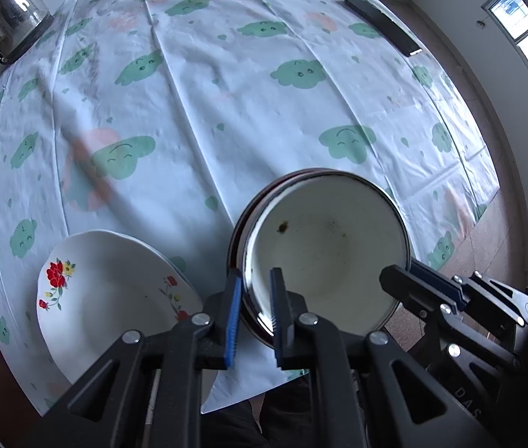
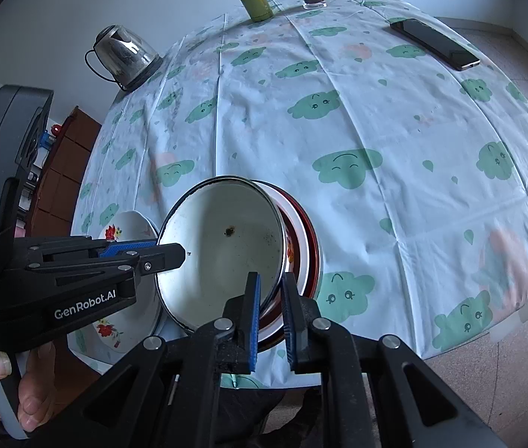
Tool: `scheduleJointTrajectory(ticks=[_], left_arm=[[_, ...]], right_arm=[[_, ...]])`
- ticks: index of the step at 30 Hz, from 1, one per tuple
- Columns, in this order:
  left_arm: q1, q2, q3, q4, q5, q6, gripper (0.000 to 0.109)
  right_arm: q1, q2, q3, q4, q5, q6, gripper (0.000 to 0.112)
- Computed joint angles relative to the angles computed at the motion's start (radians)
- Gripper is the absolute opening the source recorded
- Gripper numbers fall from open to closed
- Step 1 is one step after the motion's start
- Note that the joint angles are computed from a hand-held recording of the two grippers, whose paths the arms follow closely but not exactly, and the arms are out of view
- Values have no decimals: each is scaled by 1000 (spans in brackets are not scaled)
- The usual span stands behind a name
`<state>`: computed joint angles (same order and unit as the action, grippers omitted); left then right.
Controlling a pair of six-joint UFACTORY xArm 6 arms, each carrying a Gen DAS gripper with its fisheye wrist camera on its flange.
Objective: Organize plates and bowls
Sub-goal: 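Lower the white enamel bowl into the pink bowl with both grippers, then open both grippers and release the white enamel bowl rim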
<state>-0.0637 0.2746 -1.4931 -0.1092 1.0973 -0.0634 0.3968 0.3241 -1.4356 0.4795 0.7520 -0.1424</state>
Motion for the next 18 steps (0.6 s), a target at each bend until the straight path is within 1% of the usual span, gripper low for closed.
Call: scheduleJointTrajectory(ticks=[5,18], left_arm=[[1,2,-4,-6,3,2,10],[3,14,-20,-30,8,14,11]], right_arm=[[-5,3,-3,26,2,-5,14],[-1,15,-28,-37,2,19,14]])
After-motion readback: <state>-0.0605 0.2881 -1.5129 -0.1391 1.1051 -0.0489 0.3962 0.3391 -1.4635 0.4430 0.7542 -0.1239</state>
